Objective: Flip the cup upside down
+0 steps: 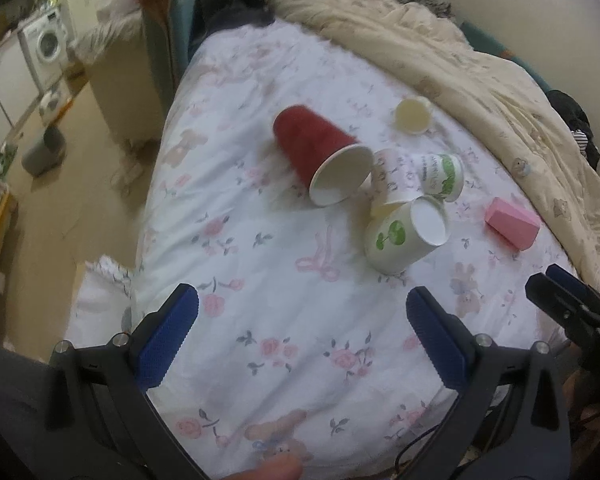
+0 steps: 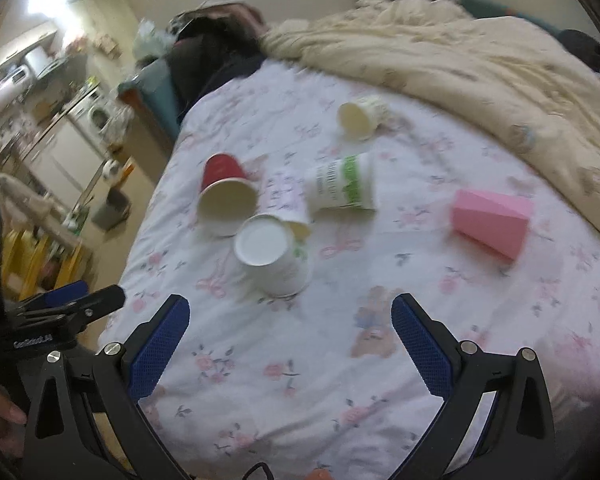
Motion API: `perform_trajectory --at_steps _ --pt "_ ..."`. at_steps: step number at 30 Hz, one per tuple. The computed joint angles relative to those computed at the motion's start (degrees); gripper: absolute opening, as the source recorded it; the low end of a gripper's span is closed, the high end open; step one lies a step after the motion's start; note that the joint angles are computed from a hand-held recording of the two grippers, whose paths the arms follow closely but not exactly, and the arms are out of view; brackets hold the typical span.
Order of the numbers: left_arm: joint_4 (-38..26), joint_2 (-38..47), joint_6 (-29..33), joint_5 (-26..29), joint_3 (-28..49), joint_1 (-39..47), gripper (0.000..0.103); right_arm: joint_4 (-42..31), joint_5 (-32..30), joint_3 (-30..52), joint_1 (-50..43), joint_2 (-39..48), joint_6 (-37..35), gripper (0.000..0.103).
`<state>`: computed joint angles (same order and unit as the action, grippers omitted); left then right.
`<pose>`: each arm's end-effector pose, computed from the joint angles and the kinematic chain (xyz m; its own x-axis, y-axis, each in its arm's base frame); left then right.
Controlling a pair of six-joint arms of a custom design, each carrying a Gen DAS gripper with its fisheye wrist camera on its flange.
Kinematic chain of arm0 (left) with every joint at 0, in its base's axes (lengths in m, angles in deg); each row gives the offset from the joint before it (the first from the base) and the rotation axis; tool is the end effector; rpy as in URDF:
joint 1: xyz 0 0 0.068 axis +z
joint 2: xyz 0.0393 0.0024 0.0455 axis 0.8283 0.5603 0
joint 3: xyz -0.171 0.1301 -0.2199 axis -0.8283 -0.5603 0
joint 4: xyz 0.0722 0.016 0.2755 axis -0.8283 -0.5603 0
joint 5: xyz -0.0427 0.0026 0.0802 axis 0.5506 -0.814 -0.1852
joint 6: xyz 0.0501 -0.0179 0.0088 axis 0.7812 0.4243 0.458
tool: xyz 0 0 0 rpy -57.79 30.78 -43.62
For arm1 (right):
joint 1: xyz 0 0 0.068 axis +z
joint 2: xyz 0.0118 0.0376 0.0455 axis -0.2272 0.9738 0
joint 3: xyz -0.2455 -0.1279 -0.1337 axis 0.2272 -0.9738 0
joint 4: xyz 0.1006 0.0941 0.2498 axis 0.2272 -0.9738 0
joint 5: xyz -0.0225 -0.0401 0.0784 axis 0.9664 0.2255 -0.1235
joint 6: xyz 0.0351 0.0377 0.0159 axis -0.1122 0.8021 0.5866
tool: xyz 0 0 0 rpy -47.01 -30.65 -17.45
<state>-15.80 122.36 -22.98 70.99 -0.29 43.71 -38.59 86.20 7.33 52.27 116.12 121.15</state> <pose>0.2105 -0.0511 0.1379 -0.8381 0.1839 -0.5136 0.2876 0.9490 -0.1295 0.1260 0.2293 0.1258 -0.7506 0.3032 -0.5871 0.1679 0.9469 0.2743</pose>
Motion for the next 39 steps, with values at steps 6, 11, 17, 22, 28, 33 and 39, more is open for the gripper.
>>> perform_trajectory --at_steps 6,11,17,22,28,33,39 --pt "5.1 -1.8 -1.8 -2.7 -2.3 -3.4 0.103 -0.5 2.8 0.3 0.0 1.9 1.7 0.103" --pt "6.9 -1.8 -3.1 -4.3 -3.0 -5.3 0.103 0.6 2.4 0.9 -0.6 3.2 0.6 0.103" --pt "6.0 -3.2 -3.0 -2.7 -3.2 -3.7 0.103 -0.1 3.3 1.5 0.3 3.4 0.8 0.103" --pt "6.1 -2.7 -3.0 -2.4 -3.0 -3.6 0.103 -0.6 3.5 1.6 0.3 3.3 1.1 0.103" --pt "6.2 -2.4 -2.8 -2.5 -3.1 -3.8 0.103 -0.9 3.5 1.9 0.3 3.5 1.0 0.103" --pt "6.5 -2.3 -3.1 -2.7 -3.1 -4.1 0.103 -1.0 3.4 1.9 0.3 3.5 1.1 0.103" --pt "6.4 -2.4 -3.3 -2.5 -3.2 -4.2 0.103 -1.0 3.5 1.9 0.3 3.5 1.1 0.103"
